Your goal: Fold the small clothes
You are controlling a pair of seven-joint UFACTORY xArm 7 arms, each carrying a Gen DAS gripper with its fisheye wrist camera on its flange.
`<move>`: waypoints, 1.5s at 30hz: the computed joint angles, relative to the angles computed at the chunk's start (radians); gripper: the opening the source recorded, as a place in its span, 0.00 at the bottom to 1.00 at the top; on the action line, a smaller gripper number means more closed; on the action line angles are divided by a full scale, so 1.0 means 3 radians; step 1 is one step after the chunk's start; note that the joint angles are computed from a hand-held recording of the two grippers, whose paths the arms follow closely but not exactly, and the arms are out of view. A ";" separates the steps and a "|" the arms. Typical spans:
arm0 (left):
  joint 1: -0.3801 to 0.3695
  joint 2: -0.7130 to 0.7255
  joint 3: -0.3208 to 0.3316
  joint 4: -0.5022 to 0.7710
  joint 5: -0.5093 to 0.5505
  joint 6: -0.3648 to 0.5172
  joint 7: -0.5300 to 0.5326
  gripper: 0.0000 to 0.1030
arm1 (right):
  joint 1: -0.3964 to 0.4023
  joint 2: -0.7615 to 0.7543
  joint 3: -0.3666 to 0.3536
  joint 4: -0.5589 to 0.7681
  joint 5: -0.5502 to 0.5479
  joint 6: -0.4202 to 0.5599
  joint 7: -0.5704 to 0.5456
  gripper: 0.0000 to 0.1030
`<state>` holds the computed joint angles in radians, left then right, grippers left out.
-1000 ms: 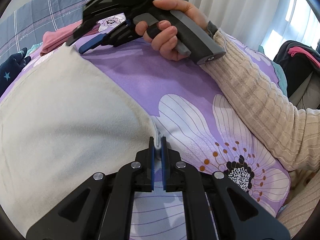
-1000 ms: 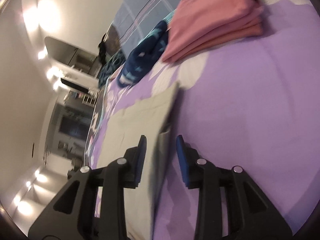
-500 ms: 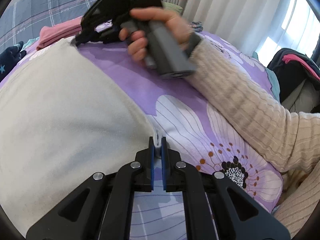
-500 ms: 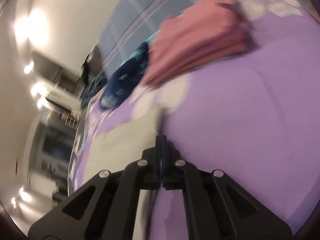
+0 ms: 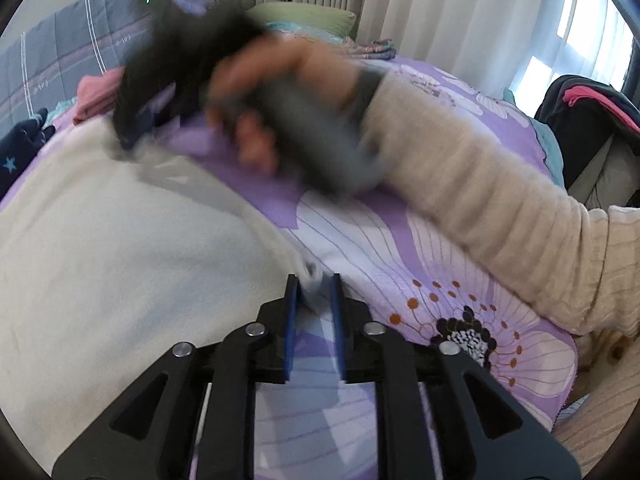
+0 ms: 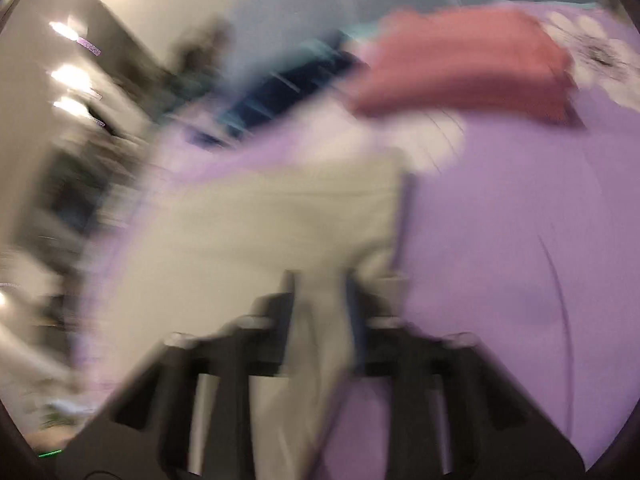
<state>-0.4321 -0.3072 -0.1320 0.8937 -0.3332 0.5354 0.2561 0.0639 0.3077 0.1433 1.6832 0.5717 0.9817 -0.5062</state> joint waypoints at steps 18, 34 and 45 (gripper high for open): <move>0.1738 -0.3318 0.0788 -0.1679 0.0967 0.0886 -0.1075 0.33 | 0.0304 -0.1109 -0.0062 -0.0951 -0.0191 -0.0464 0.0231 0.10; 0.1751 -0.2873 0.2012 -0.1541 0.0484 0.1118 0.0301 0.28 | 0.1683 -0.2120 0.0785 -0.2319 -0.1471 -0.1088 0.0389 0.34; 0.1770 -0.2705 0.2117 -0.1379 -0.0126 0.1252 0.0877 0.01 | 0.1882 -0.1955 0.0704 -0.2111 -0.1792 -0.1018 0.0813 0.40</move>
<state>0.0988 -1.1186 0.5031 0.4799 -0.3711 0.9110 0.5191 0.6284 -0.2787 0.3545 1.0500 0.0342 0.6763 -0.2622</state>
